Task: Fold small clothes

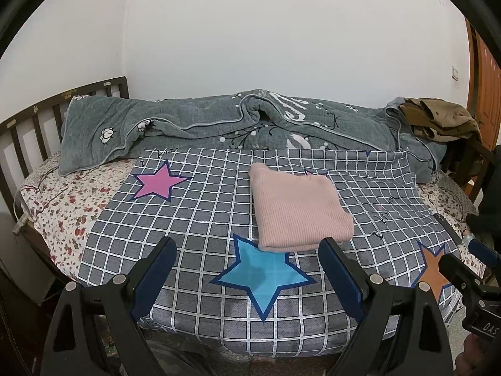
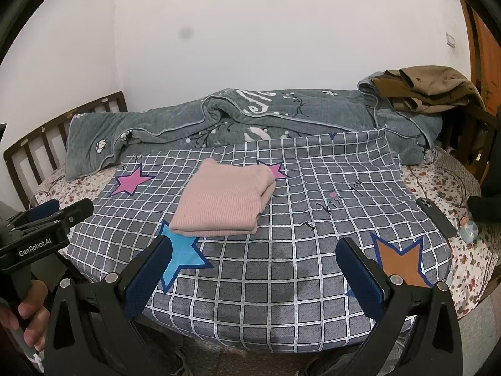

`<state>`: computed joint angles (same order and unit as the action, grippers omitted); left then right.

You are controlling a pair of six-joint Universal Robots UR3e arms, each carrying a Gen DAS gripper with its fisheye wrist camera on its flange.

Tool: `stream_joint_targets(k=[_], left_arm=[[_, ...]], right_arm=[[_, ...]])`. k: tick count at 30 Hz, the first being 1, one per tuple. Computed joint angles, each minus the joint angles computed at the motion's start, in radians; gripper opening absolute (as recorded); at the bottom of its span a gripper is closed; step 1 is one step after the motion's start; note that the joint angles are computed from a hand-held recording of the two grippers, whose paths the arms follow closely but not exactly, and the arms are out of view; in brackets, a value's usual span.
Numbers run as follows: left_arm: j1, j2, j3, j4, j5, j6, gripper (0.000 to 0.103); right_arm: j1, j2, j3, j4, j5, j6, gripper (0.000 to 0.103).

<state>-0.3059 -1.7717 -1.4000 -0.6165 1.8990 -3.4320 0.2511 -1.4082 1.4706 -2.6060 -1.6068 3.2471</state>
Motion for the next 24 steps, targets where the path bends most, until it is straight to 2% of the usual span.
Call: stream_joint_targets(k=[24], left_arm=[[0.004, 0.005, 0.010, -0.015, -0.001, 0.002, 0.092]], right_arm=[[0.000, -0.015, 0.012, 0.000, -0.001, 0.011, 0.102]])
